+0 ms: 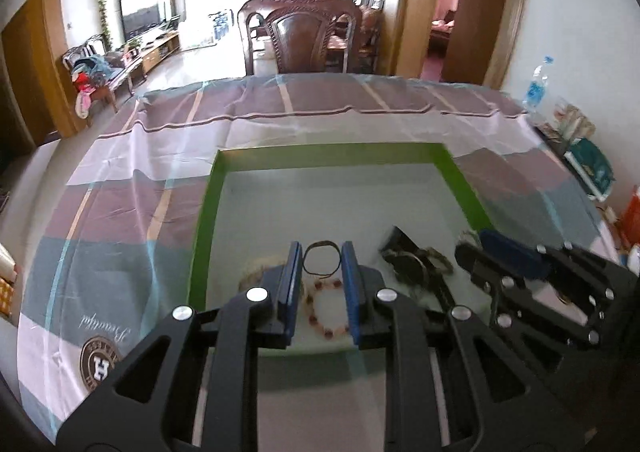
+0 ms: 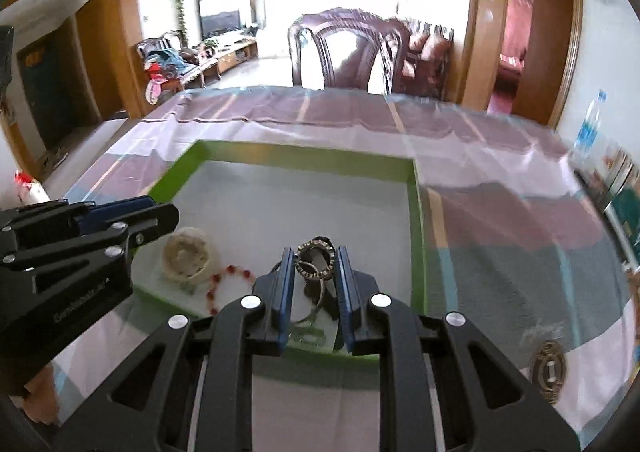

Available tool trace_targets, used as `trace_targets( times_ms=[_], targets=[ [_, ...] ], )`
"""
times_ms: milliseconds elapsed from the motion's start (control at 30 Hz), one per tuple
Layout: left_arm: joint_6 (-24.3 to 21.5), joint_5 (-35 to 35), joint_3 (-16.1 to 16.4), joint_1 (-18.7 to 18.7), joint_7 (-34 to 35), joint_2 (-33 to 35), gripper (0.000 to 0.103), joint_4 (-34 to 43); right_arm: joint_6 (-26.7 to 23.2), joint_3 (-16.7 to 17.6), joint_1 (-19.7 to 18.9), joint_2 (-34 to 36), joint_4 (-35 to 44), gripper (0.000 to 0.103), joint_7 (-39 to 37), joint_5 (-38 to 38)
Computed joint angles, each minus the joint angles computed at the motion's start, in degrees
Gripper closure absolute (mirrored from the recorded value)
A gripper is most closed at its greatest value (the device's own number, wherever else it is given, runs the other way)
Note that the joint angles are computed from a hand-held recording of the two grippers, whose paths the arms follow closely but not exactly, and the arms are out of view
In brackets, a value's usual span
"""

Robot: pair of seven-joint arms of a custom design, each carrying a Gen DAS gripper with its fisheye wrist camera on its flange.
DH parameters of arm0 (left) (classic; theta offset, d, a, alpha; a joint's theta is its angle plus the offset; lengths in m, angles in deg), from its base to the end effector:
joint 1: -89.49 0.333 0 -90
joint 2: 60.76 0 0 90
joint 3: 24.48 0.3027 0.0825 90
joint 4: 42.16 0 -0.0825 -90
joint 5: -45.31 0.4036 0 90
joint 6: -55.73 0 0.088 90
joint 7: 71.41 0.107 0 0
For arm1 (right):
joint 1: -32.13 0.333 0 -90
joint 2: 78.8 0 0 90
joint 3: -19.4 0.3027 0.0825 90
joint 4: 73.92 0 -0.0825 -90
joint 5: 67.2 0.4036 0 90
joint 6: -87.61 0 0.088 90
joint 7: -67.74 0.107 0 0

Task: Organize jewelry

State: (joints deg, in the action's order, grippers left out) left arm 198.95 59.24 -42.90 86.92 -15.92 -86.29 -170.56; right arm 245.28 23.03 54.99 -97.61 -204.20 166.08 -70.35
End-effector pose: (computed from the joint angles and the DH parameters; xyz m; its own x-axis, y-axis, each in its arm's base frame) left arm 0.4572 -0.1999 0.5948 0.0615 -0.9977 0.0274 -0.7289 -0.0637 -0.6816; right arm 0.4672 0.2386 0.5642 0.3692 -0.9287 -0.0335 -0.6519 -0.2331 -0.7216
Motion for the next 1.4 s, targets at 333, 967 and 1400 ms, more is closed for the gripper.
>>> trace_targets(
  times_ms=[333,967,1400],
  targets=[
    [1.0,1.1,1.1,-0.1,-2.1,6.1,0.083,1.4,0.3,0.6,-1.8,4.5,0.9,0.081,2.8,-1.4],
    [-0.4,5.6,-5.7,0.7,-8.8,-22.2,0.020,-14.2,5.2,3.9,-4.7,-21.4,-16.6,0.007,12.0,-10.2],
    [-6.8,-0.8,-9.9,-4.6,-10.1,-40.5,0.007,-23.9,0.9,7.6,-4.6,-36.4,-26.8,0.003,21.4,-15.4]
  ],
)
